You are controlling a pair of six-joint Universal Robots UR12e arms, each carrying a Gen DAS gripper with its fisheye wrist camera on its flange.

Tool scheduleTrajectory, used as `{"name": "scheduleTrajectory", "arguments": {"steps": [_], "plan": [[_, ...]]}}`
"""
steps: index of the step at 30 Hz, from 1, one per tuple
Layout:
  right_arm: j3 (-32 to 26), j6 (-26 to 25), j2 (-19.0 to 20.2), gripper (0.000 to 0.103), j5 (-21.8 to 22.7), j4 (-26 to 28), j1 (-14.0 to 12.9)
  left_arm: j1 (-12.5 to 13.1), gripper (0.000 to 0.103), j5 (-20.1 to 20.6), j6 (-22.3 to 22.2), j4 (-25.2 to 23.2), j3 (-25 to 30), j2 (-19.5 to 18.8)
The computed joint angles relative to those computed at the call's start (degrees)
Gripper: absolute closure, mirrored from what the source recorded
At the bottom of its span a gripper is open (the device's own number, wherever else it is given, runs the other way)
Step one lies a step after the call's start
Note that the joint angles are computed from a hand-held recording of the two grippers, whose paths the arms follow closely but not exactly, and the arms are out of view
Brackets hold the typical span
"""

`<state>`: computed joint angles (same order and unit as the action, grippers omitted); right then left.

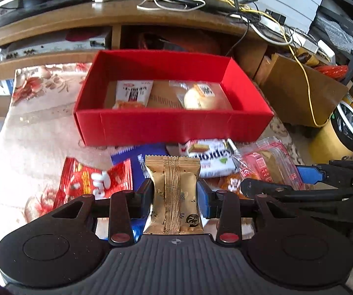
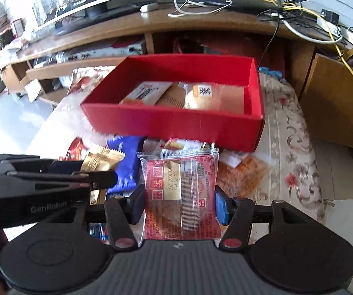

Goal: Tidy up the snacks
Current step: 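Carry the gold cake and pink pastry over the red box with both grippers, then open both grippers to drop the gold cake and pink pastry into the box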

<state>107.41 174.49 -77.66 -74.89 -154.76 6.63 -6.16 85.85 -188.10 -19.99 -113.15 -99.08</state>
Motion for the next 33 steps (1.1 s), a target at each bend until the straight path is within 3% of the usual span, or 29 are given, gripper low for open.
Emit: {"name": "scheduleTrajectory", "arguments": {"steps": [14,33], "plan": [[-5.51,4.78,3.75,0.047,-0.54,-3.70,0.29,0.30,0.059,2.34,-0.90,3.53,5.26,-3.54],[-16.02,5.41,12.64,0.047,-1.97,-3.33,0.84,0.75,0.059,6.34,-1.20,1.64,13.82,-10.89]]}}
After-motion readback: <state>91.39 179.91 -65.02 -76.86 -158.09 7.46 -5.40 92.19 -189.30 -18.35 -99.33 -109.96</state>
